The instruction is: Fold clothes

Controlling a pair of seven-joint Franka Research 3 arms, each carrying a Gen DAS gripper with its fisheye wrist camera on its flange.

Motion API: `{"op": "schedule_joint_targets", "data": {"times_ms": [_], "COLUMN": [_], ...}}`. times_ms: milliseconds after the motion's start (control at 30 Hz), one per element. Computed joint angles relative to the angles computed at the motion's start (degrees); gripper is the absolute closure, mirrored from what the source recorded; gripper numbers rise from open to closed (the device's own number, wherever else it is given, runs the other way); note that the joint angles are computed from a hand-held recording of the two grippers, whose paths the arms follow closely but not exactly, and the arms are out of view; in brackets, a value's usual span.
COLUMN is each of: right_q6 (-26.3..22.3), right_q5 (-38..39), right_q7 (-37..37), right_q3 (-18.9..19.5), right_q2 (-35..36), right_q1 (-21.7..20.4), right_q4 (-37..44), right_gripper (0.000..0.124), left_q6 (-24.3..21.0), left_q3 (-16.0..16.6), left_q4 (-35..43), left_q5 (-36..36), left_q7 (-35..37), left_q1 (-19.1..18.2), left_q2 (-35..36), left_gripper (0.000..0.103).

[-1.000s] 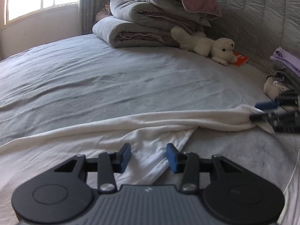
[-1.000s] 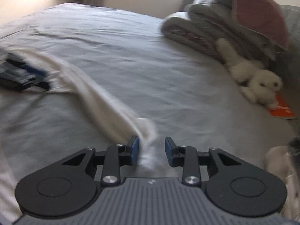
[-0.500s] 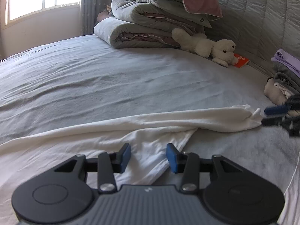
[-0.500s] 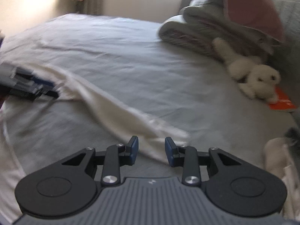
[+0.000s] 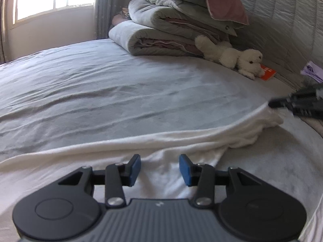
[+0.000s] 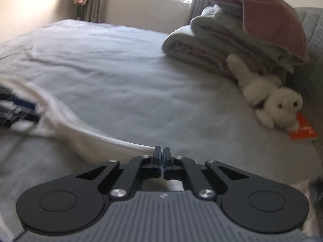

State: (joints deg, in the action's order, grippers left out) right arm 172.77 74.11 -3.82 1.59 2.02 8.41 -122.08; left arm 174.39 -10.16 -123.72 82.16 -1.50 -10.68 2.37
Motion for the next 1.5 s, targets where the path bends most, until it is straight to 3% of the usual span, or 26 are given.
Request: {"op": "schedule_joint_targets", "data": {"times_ms": [167,267,367,467,600,667,833,933,1033,1067,1100,1133,1167,1333,1500], "right_q6": [3.1,4.1,3.0,-1.3,-7.7,-10.0,-14.4,-12.2,-9.2,-8.8,-8.4,-8.1,-7.7,0.0,3.8], "right_q5": [-12.3,-23.0,-31.5,-32.8,-30.6,-30.1,-26.4,-25.9,-20.3,-19.4,-18.7,-17.9,-17.1,-10.6,-17.3], "right_q7": [14.0,25.9,36.1,40.2,39.2,38.8,34.8,33.6,28.0,26.6,25.2,23.8,22.4,15.7,21.0], "right_q3": [0.0,-3.0,-7.1,-5.9,-1.6,-0.2,1.4,1.5,3.3,3.5,3.7,3.8,4.0,5.7,5.1], "right_q2": [8.7,13.5,17.0,17.4,14.8,13.8,11.4,11.5,11.3,11.2,11.1,11.0,11.0,13.1,18.1], "right_q1": [0.2,2.4,5.2,2.3,-4.6,-7.3,-10.4,-9.7,-10.1,-10.0,-9.9,-9.7,-9.6,-8.9,-7.0], "right_q4": [8.8,12.8,16.0,17.9,16.9,16.0,13.0,11.6,10.4,10.2,10.1,10.0,9.8,12.8,18.9], "right_gripper": [0.124,0.124,0.124,0.124,0.103,0.087,0.085,0.085,0.09,0.114,0.121,0.12,0.12,0.121,0.121], "left_q6": [-1.1,-1.9,-2.8,-3.1,-3.2,-2.3,0.6,0.6,-1.8,-1.9,-1.1,-0.2,0.5,1.3,-1.5], "left_q3": [0.3,0.4,0.5,0.8,1.0,1.3,1.5,1.4,1.5,1.8,2.1,2.3,2.8,4.6,4.4], "left_q4": [0.9,1.4,1.6,1.3,1.2,1.7,4.3,5.9,7.4,7.6,7.8,7.9,8.1,10.5,13.3], "left_q5": [0.7,0.3,-0.1,1.2,2.6,3.1,4.7,2.1,-1.1,-1.9,-2.8,-3.8,-3.9,3.5,4.0], "left_q7": [-0.5,0.0,1.1,1.6,2.6,2.3,3.0,8.6,15.0,16.1,16.9,17.7,17.4,6.3,3.0], "left_q1": [0.2,0.3,0.3,0.5,1.4,1.9,2.1,1.4,-0.1,-0.4,-0.4,-0.5,-0.6,-1.4,-1.3], "left_q2": [0.4,0.8,0.9,0.4,0.1,0.6,2.9,4.8,6.4,6.7,7.0,7.3,7.5,8.2,10.0], "left_gripper": [0.06,0.06,0.06,0.06,0.059,0.059,0.06,0.06,0.06,0.067,0.075,0.092,0.098,0.101,0.101]}}
